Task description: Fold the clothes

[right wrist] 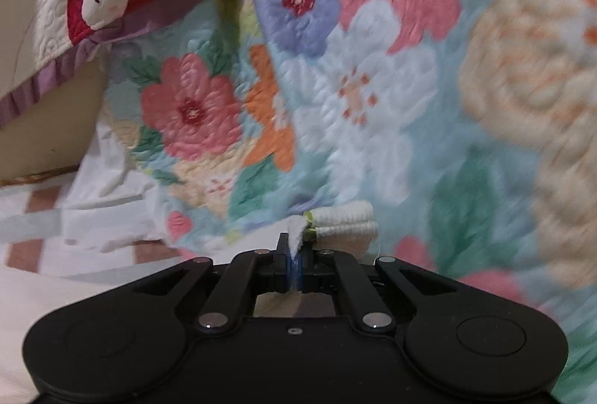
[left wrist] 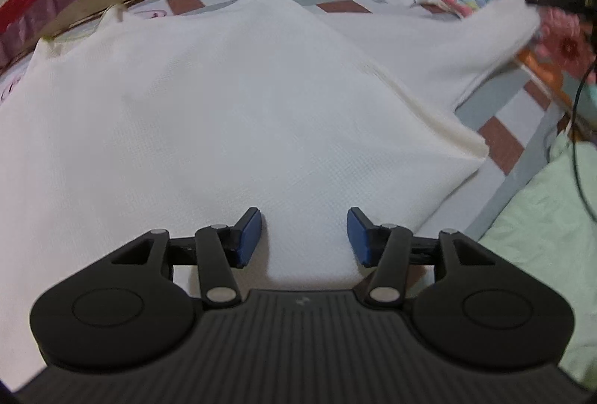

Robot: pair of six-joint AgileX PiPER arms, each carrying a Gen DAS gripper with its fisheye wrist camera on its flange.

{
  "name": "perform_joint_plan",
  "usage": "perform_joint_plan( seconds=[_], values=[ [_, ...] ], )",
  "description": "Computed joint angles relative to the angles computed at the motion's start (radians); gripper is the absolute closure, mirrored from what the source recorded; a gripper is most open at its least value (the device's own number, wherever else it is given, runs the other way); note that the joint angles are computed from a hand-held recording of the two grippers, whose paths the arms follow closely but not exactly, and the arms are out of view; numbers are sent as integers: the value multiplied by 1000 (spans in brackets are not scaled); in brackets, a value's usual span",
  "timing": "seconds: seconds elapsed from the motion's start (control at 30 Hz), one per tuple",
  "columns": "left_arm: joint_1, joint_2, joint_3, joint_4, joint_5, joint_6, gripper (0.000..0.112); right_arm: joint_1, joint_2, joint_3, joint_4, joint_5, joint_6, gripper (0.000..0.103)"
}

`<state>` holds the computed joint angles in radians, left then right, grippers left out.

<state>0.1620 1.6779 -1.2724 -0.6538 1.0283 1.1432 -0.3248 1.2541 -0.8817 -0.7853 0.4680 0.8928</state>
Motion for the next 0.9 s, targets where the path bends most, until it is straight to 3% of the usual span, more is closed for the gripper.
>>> perform_joint_plan(
  seconds=[0.1,0.27,0.53,0.77,0.9],
  values=[
    [60,5,-30,-37,33,20,62,62,6,-15,93,-4,-15,100],
    [141,13,-88,-29,30,37,62,290,66,-148,227,28,-62,100],
    [318,62,-176,-139,99,126,60,656,289,-446,385,-84,-68,100],
    [378,113,-267,-122,127,125,57,880,502,-703,419,-161,-2,100],
    [412,136,-258,-137,111,136,57,960,614,-798,334,-151,67,99]
  ],
)
